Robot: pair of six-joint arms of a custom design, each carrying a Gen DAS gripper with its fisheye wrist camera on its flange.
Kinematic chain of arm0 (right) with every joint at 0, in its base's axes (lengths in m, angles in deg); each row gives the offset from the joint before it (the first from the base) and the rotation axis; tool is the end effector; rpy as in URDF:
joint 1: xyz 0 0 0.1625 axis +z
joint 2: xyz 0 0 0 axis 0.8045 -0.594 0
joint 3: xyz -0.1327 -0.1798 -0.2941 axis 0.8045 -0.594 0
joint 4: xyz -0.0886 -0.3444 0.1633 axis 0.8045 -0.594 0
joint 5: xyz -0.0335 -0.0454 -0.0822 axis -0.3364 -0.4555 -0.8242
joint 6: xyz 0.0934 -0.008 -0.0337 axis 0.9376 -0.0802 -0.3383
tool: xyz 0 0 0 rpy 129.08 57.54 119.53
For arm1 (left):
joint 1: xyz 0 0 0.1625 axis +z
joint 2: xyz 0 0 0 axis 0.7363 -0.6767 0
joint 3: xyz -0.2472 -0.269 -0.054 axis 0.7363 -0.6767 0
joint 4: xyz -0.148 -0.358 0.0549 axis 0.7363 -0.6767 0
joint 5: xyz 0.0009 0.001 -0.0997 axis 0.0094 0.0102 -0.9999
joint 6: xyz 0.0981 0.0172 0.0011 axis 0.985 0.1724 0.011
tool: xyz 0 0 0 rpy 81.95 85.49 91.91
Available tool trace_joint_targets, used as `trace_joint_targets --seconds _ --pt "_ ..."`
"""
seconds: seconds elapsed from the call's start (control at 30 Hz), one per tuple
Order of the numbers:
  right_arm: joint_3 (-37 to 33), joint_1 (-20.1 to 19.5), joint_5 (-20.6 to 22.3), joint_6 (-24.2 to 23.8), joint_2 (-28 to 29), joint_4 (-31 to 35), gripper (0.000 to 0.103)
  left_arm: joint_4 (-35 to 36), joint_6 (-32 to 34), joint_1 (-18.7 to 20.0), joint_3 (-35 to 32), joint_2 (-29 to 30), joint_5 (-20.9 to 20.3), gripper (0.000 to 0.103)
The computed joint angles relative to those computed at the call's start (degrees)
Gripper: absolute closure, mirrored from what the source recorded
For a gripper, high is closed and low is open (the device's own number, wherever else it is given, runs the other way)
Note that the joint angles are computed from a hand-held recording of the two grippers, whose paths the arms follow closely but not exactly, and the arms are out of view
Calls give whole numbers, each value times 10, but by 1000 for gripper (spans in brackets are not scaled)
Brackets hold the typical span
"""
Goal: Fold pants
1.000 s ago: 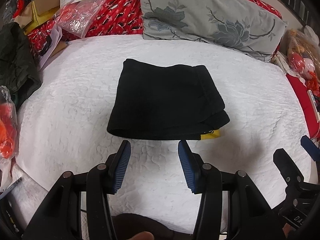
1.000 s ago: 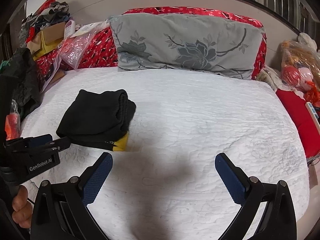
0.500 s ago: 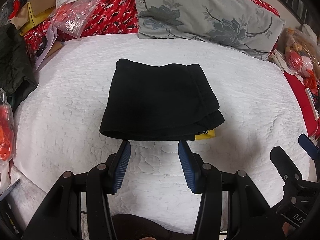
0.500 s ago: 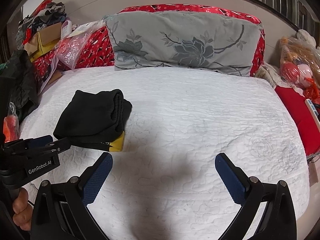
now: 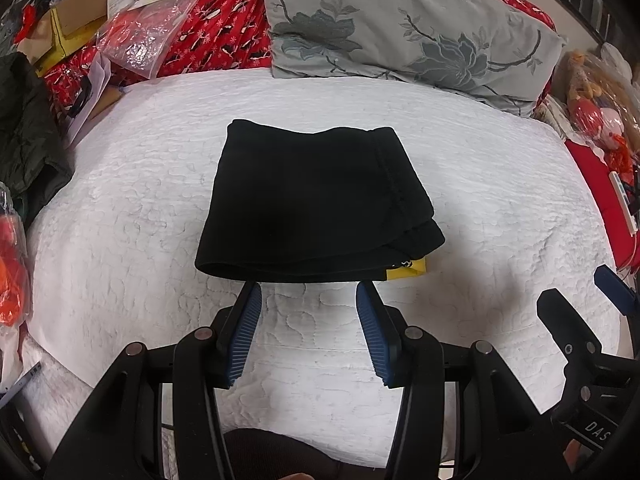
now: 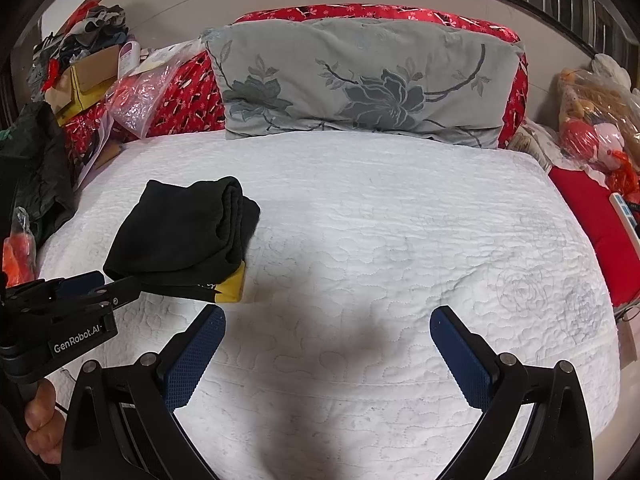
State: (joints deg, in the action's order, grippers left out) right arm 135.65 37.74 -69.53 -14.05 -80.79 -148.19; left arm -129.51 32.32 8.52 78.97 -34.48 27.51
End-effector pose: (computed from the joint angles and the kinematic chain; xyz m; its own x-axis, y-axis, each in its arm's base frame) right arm 0.1234 -0.7842 0.1459 -0.6199 -0.4971 0.6071 -0.7383 0.6316 -0.2367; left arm -0.2207 -0.7255 0.0572 -0.6262 -0.4793 -0.6149 0.0888 0.7397 -0.6670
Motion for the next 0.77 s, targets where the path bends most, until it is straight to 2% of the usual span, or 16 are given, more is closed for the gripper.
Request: trace_joint_targets --seconds 0.23,0.5,0.77 --pt "-3 0 -2 -2 2 0 0 0 2 1 -10 2 3 55" --pt "-14 -2 -11 4 9 8 0 -51 25 -3 -4 -6 9 55" --pt "-21 -2 -14 5 12 14 0 -40 21 -4 -6 -4 8 55"
